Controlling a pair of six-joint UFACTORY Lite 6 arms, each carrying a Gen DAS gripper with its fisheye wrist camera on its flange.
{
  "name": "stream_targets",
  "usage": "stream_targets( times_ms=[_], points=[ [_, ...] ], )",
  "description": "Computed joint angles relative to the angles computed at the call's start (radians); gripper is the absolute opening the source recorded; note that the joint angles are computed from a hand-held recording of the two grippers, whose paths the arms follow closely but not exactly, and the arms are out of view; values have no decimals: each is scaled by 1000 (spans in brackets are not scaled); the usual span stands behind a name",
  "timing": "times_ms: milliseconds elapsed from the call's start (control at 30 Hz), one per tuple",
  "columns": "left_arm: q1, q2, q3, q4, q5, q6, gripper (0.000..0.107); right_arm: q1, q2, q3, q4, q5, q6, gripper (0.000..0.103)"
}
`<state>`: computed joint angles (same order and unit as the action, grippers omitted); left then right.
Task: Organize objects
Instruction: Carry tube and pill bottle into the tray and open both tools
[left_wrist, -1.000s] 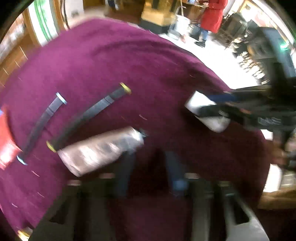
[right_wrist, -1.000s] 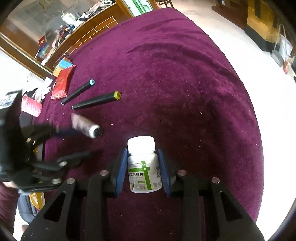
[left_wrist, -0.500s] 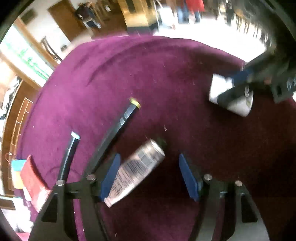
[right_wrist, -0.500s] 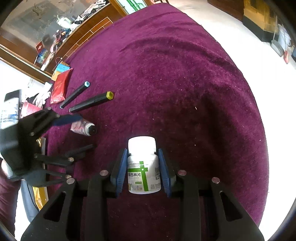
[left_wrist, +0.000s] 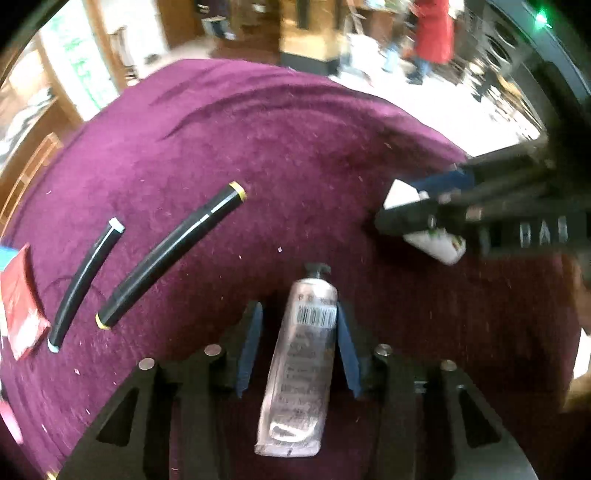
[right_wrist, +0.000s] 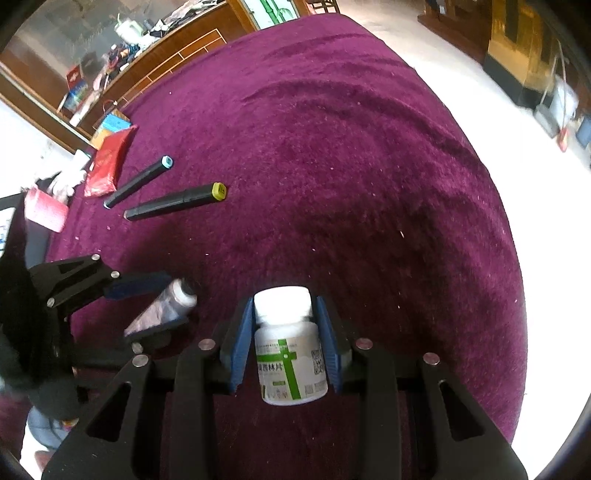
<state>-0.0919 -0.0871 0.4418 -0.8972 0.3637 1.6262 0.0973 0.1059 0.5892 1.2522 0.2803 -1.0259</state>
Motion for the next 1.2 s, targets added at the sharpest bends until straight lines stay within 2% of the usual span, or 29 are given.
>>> stream_targets(
  times_ms=[67, 100, 200, 267, 300, 333, 433, 467, 533, 633, 733, 867, 967, 1067, 1200],
  points=[
    [56, -13, 2, -30, 13, -11, 30, 31, -2, -4, 23, -36, -17, 32],
    [61, -41, -20, -49, 8, -29, 25, 29, -6, -12, 70, -37, -61, 32],
    [107, -31, -17, -81, 79, -43, 23, -47, -15, -31, 147, 62, -139, 31],
    [198, -110, -75, -74, 146, -18, 23, -76, -43, -51, 157, 107, -145, 30],
    [261, -165, -101, -42, 205, -22, 23, -85, -77, -71, 151, 132, -129, 30],
    [364, -214, -119, -12, 293, 4, 23, -89, -103, -84, 144, 151, -112, 27],
    [678, -348, -124, 120, 547, 30, 23, -60, -197, -119, 111, 205, -29, 27],
    [776, -345, -111, 140, 609, 69, 23, -29, -223, -124, 105, 204, 1, 27],
    [943, -314, -64, 167, 704, 129, 23, 77, -261, -122, 75, 136, 95, 27],
    [1239, -191, 76, 242, 873, 235, 23, 219, -273, -103, 48, 60, 221, 27],
    [1415, -23, 252, 273, 956, 266, 23, 346, -274, -61, 20, 25, 348, 27],
    [1537, 205, 536, 271, 1003, 238, 23, 562, -223, 72, -108, -39, 596, 27],
    [1582, 396, 766, 263, 990, 182, 23, 720, -89, 241, -172, -74, 729, 28],
    [1595, 540, 927, 268, 916, 133, 23, 869, 113, 485, -426, -89, 1019, 28],
    [1616, 643, 996, 300, 808, 172, 23, 981, 382, 811, -714, -40, 1335, 28]
  ],
)
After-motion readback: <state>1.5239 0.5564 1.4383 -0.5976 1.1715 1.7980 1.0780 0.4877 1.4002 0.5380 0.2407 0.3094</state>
